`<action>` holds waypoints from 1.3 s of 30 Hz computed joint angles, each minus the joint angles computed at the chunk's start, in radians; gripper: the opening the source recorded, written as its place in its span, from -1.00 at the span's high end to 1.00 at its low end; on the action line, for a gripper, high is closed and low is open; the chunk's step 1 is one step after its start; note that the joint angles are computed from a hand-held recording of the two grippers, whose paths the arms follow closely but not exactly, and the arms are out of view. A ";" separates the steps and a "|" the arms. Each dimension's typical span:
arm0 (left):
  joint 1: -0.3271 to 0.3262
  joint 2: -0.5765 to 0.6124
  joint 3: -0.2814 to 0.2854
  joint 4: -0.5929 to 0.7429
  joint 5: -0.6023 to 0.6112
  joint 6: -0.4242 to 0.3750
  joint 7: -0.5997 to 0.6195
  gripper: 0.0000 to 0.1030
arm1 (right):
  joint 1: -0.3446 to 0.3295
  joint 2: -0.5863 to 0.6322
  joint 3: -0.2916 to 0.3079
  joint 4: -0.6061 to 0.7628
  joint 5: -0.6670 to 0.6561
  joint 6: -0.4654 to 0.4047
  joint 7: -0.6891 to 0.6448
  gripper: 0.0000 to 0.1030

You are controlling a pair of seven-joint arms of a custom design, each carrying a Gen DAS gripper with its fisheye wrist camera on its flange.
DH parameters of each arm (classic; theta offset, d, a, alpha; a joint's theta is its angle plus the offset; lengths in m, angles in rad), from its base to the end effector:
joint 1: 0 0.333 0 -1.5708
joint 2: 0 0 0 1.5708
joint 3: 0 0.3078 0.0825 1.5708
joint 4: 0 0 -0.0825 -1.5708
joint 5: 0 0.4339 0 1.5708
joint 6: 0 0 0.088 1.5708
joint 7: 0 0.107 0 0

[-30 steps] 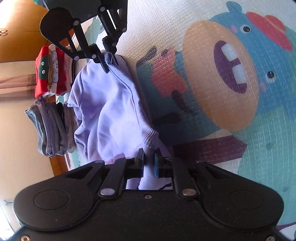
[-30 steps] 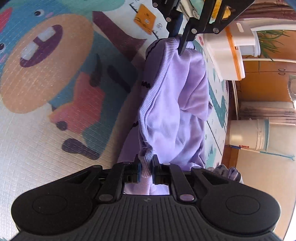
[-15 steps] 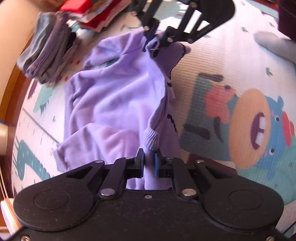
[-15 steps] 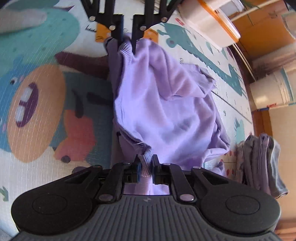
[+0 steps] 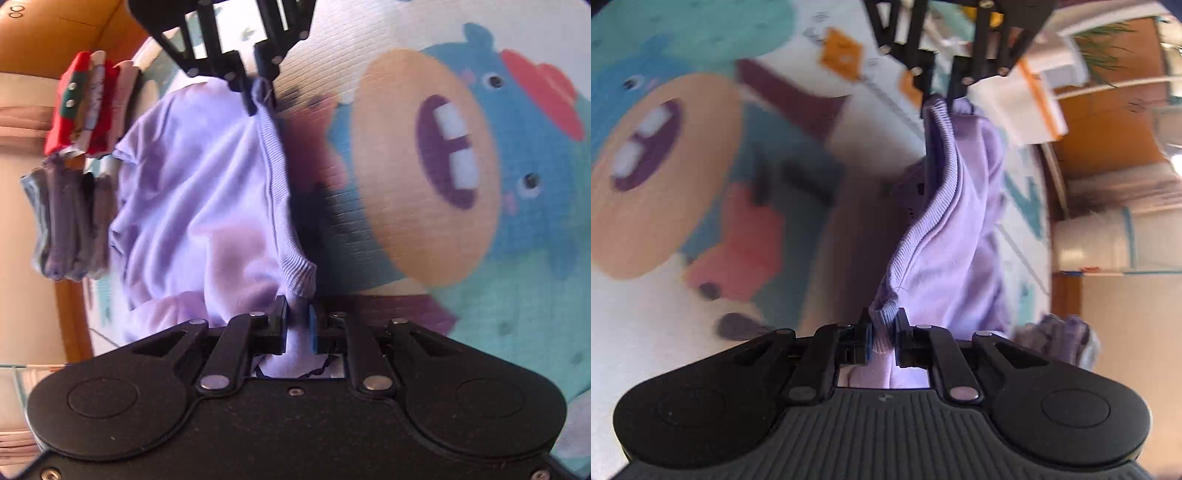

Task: Fold clothes
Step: 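Lower the hanging sweatshirt onto the mat with both tools, spreading it flat, then open both tools and release the sweatshirt onto the mat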

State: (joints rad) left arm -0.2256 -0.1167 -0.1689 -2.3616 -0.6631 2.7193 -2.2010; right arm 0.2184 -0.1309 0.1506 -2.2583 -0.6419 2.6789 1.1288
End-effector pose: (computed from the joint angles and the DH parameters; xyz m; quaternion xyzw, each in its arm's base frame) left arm 0.5246 -0.1944 0.3804 0.3693 0.8816 -0.1226 0.2670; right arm 0.5352 0.2283 0.4383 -0.9336 0.1193 -0.3376 0.0117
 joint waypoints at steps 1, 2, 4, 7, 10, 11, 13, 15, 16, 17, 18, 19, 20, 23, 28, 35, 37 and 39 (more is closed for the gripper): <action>0.003 -0.013 0.003 -0.008 0.012 -0.029 0.000 0.82 | 0.019 -0.010 -0.001 -0.022 0.060 -0.023 -0.052 0.76; 0.007 -0.020 0.003 -0.010 0.031 -0.053 -0.012 0.82 | 0.032 -0.022 -0.002 -0.037 0.115 -0.035 -0.083 0.76; 0.012 -0.015 -0.002 0.001 0.068 -0.071 -0.050 0.82 | 0.036 -0.035 -0.001 -0.049 0.158 -0.050 -0.121 0.76; 0.023 0.006 -0.016 0.038 0.144 -0.113 -0.183 0.80 | 0.037 -0.051 0.002 -0.061 0.203 -0.074 -0.175 0.76; 0.027 0.028 -0.030 0.063 0.221 -0.133 -0.329 0.77 | 0.031 -0.062 0.011 -0.066 0.225 -0.090 -0.185 0.75; 0.029 0.032 -0.034 0.068 0.255 -0.147 -0.374 0.77 | 0.031 -0.064 0.014 -0.063 0.235 -0.100 -0.186 0.75; 0.024 0.031 -0.035 0.058 0.272 -0.139 -0.401 0.77 | 0.033 -0.065 0.017 -0.055 0.258 -0.124 -0.187 0.73; 0.020 0.028 -0.035 0.057 0.282 -0.130 -0.410 0.79 | 0.036 -0.054 0.012 -0.031 0.297 -0.152 -0.202 0.73; 0.023 0.034 -0.034 0.076 0.300 -0.154 -0.432 0.79 | 0.037 -0.055 0.011 -0.029 0.304 -0.160 -0.200 0.73; 0.026 0.042 -0.033 0.098 0.319 -0.180 -0.455 0.78 | 0.037 -0.057 0.012 -0.028 0.307 -0.166 -0.197 0.73; 0.028 0.048 -0.031 0.115 0.330 -0.199 -0.466 0.77 | 0.038 -0.056 0.012 -0.024 0.316 -0.175 -0.195 0.73; 0.029 0.051 -0.029 0.125 0.337 -0.209 -0.465 0.78 | 0.039 -0.056 0.011 -0.022 0.325 -0.184 -0.191 0.73; 0.030 0.049 -0.028 0.127 0.342 -0.217 -0.460 0.78 | 0.040 -0.047 0.010 -0.010 0.334 -0.192 -0.193 0.73; 0.038 0.054 -0.026 0.159 0.382 -0.295 -0.496 0.69 | 0.051 -0.006 -0.008 0.053 0.407 -0.257 -0.237 0.65; 0.046 0.184 -0.027 0.471 0.569 -0.701 -0.654 -0.13 | 0.073 0.031 -0.028 0.154 0.546 -0.432 -0.254 0.27; 0.027 0.389 -0.011 0.890 0.623 -0.796 -0.776 -0.13 | 0.060 0.044 -0.060 0.295 0.651 -0.543 -0.246 0.29; 0.026 0.419 -0.007 0.978 0.614 -0.783 -0.807 -0.13 | 0.047 0.043 -0.066 0.334 0.631 -0.532 -0.212 0.29; 0.033 0.456 -0.001 1.075 0.601 -0.796 -0.824 -0.16 | 0.032 0.041 -0.074 0.379 0.613 -0.527 -0.184 0.28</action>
